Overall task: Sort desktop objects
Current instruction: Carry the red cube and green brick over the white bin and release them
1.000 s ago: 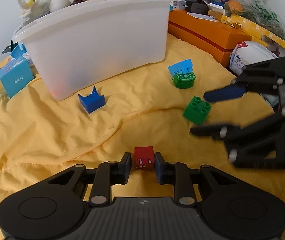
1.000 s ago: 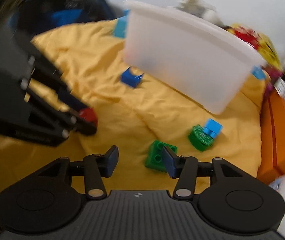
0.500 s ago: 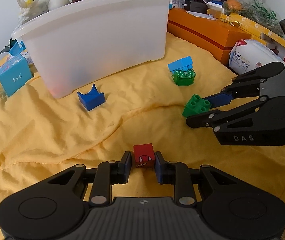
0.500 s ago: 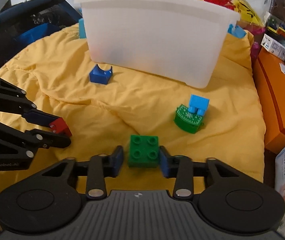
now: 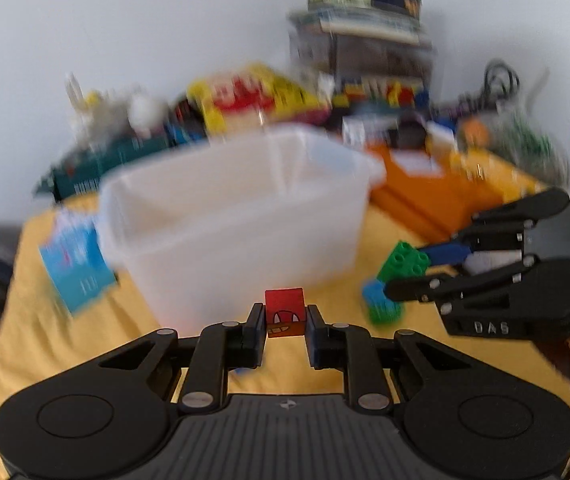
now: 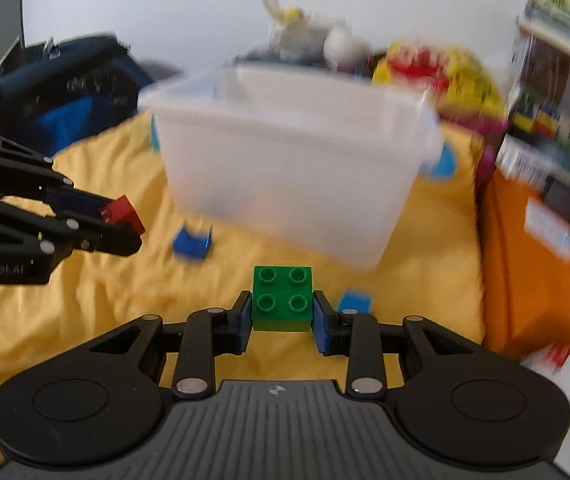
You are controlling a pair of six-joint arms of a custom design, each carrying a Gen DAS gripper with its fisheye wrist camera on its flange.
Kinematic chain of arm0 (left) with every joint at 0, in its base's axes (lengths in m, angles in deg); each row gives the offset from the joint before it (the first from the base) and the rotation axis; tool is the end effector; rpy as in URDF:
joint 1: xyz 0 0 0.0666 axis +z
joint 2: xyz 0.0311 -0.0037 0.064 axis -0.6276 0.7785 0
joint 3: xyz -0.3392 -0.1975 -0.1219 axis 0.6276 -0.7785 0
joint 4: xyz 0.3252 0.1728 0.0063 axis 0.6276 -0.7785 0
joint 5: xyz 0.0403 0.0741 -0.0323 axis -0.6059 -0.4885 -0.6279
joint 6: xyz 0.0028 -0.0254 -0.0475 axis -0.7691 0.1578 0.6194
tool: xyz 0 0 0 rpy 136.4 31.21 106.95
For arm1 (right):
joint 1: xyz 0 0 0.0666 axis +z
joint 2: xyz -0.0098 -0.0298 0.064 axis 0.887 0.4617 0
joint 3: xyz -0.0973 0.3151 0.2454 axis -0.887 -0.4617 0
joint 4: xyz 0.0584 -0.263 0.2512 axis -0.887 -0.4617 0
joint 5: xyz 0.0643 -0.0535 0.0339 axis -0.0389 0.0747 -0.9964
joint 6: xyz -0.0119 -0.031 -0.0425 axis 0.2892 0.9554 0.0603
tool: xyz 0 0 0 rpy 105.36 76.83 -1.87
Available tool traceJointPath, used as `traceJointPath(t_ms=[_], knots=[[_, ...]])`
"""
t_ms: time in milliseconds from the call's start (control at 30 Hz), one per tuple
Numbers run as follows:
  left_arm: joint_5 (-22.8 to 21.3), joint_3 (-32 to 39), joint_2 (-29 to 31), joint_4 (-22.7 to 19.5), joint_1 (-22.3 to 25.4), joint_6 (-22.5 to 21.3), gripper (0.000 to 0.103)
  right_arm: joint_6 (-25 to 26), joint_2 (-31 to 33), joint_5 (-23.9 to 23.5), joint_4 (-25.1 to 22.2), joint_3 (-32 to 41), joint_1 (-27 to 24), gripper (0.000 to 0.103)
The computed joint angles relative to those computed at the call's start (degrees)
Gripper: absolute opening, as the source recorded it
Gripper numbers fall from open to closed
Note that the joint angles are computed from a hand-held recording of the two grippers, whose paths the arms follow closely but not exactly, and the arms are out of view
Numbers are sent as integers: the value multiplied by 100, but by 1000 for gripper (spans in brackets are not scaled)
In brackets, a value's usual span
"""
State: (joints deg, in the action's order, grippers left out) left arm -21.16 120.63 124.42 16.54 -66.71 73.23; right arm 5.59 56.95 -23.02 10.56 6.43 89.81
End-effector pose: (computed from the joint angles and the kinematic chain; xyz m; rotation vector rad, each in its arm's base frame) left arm 0.5140 -0.2830 0.4347 0.9154 2.0543 -0.4608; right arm 0.4380 0.2110 0.4195 -0.1575 2.2838 -0.0966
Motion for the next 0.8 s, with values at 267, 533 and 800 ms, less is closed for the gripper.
traceJointPath(t_ms=[267, 533, 800], knots=[[-79, 1541, 707, 20, 77, 93, 23, 835, 419, 342, 538, 835, -167, 34], [-393, 3159, 1762, -561, 46, 266, 23, 708, 1150, 240, 303, 1897, -504, 34], [-677, 3904, 2529, -1517, -12, 220, 25, -35, 1746, -96, -681, 2432, -731, 35]])
